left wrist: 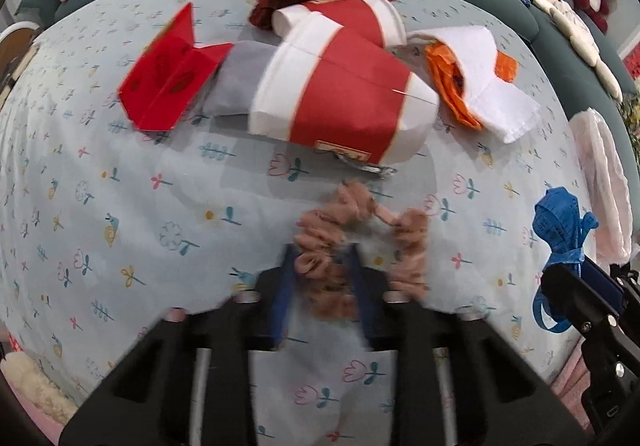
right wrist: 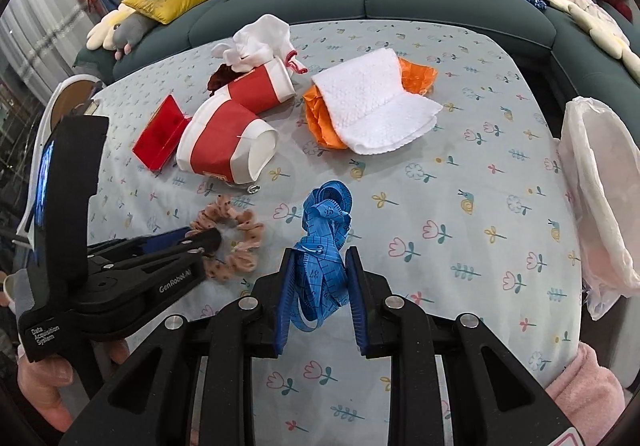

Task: Collect trash
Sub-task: 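Grasp the brown scrunchie with the left gripper, then carry lanyard and scrunchie to the wastebasket and open both grippers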

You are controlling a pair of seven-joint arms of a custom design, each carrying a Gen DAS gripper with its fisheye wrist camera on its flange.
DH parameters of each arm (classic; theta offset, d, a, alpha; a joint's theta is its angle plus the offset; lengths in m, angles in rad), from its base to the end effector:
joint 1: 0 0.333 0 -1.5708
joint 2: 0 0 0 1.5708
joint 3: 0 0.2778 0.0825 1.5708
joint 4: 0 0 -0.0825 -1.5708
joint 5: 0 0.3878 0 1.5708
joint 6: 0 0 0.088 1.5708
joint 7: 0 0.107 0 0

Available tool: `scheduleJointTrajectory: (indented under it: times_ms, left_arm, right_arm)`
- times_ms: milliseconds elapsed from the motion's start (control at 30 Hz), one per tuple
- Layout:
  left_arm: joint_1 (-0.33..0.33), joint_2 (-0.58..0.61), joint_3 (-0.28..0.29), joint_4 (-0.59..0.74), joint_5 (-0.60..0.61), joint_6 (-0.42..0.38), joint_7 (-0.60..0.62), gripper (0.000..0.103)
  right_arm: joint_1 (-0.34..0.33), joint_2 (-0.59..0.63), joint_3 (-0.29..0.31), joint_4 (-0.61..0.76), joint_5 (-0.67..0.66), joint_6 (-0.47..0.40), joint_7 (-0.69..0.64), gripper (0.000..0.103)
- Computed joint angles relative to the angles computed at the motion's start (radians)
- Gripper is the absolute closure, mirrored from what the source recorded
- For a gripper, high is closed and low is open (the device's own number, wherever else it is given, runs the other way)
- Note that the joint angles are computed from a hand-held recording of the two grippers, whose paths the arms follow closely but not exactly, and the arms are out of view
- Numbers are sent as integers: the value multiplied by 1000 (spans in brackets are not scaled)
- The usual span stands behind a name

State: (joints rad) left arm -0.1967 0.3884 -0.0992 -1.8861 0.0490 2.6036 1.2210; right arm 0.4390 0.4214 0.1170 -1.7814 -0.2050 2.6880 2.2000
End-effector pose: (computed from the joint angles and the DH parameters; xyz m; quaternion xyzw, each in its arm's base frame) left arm 0.6211 -0.1867 0.2992 -0.7077 0.6870 -0.1485 0.0718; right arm 0.5761 0.3573 0.3381 -0.7079 0.6622 -0.0894 0.2289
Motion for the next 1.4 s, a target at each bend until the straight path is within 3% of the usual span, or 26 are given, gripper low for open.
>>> scheduleJointTrajectory:
  times_ms: [167,733,1400]
  left_arm:
    - [-12,-17,-5,0,8,0,-2,91]
    - [-87,-80,-50,73,60,35,7,92]
    - [-240,99,-65,434,119,-25,45,91]
  right_arm:
    - [-4,-35,-8,-40,-7,33,13,79]
    - [-56,-259,-76,-267,-165,176,195,79]
    - [-248,-465,-95,-448,-422,270,417,79]
